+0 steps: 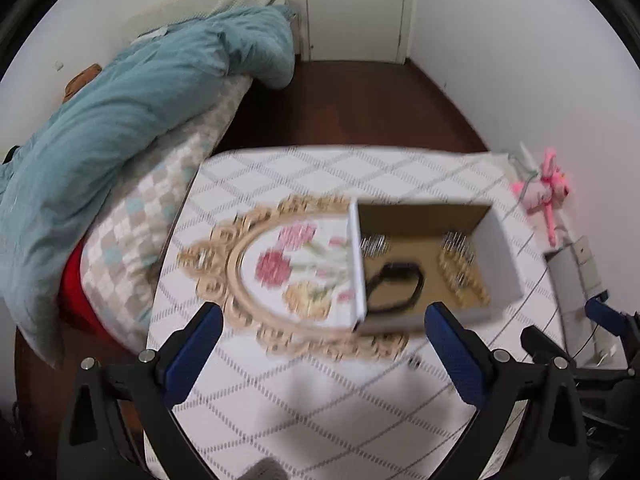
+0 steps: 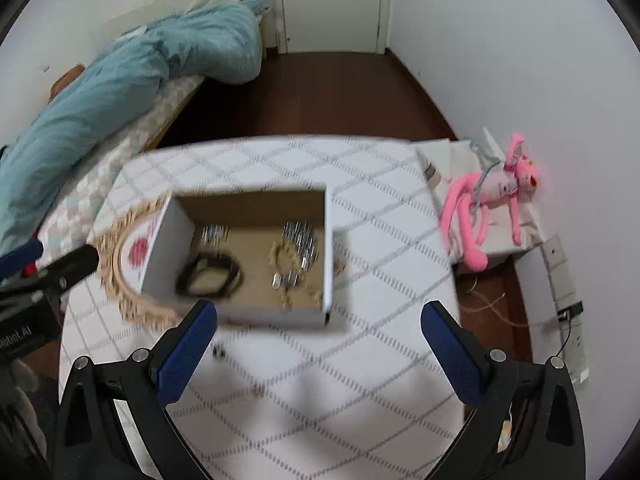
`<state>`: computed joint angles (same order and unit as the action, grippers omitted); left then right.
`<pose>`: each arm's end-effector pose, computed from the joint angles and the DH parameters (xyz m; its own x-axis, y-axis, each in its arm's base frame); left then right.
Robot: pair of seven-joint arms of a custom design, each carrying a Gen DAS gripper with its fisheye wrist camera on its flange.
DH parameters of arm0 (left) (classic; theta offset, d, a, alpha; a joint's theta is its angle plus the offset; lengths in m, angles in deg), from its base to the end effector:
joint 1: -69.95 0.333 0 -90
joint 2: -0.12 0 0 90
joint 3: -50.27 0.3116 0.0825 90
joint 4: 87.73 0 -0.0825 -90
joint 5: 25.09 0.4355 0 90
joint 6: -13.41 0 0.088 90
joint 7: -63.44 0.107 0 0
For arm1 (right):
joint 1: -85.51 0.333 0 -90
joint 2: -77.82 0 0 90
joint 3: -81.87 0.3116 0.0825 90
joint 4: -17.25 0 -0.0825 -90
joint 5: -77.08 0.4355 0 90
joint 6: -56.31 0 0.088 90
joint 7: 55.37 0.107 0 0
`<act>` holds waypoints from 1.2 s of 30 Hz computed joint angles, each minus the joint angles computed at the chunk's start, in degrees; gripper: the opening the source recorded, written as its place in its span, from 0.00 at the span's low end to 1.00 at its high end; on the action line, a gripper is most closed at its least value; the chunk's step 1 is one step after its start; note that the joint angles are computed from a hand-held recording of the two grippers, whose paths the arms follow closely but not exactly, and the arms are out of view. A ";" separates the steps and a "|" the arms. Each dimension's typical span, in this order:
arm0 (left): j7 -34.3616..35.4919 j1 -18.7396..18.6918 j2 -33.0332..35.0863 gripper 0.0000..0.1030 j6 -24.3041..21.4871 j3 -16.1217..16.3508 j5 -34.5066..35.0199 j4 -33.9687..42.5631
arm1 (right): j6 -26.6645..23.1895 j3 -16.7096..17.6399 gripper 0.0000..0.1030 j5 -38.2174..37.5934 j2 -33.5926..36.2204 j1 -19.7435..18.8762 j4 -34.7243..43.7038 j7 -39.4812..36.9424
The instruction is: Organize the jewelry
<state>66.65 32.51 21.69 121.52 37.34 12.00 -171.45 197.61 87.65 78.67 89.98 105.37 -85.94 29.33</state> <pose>0.5164 -0.5177 0.4713 0.4535 -0.8911 -0.0164 -0.7675 -0.3812 -0.5154 0.6338 0.2996 0.4513 0.4938 -0.8695 -0.0057 -0.7820 -0.4413 -0.4401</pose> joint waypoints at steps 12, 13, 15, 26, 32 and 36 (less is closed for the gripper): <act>-4.15 -0.33 0.83 1.00 -1.99 -2.00 -9.02 -8.29 | 4.92 2.20 0.70 8.55 -0.43 0.06 -12.46 -6.76; -4.29 -0.32 0.76 1.00 -2.04 -2.07 -9.25 -8.73 | 7.79 2.16 0.66 7.53 -1.22 0.55 -14.28 -6.96; -4.83 -0.19 0.29 1.00 -1.47 -2.16 -9.57 -9.84 | 11.04 1.60 0.61 3.95 -1.98 1.70 -16.48 -5.51; -4.12 -0.64 1.78 1.00 -0.63 -1.79 -7.56 -7.32 | 12.05 3.04 0.07 12.31 -2.09 -0.68 -15.60 -10.09; -1.68 -1.23 6.84 1.00 3.74 -0.60 -6.58 -0.97 | 9.42 2.13 0.07 20.43 -3.12 -3.13 -14.32 -12.83; 2.40 -2.19 12.26 0.99 5.60 0.69 -7.00 5.76 | 9.66 1.34 0.07 21.93 -3.72 -3.73 -14.07 -12.88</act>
<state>69.05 30.32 33.95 127.12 38.02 5.01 -165.69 207.28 88.99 100.61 86.26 101.64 -100.01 16.45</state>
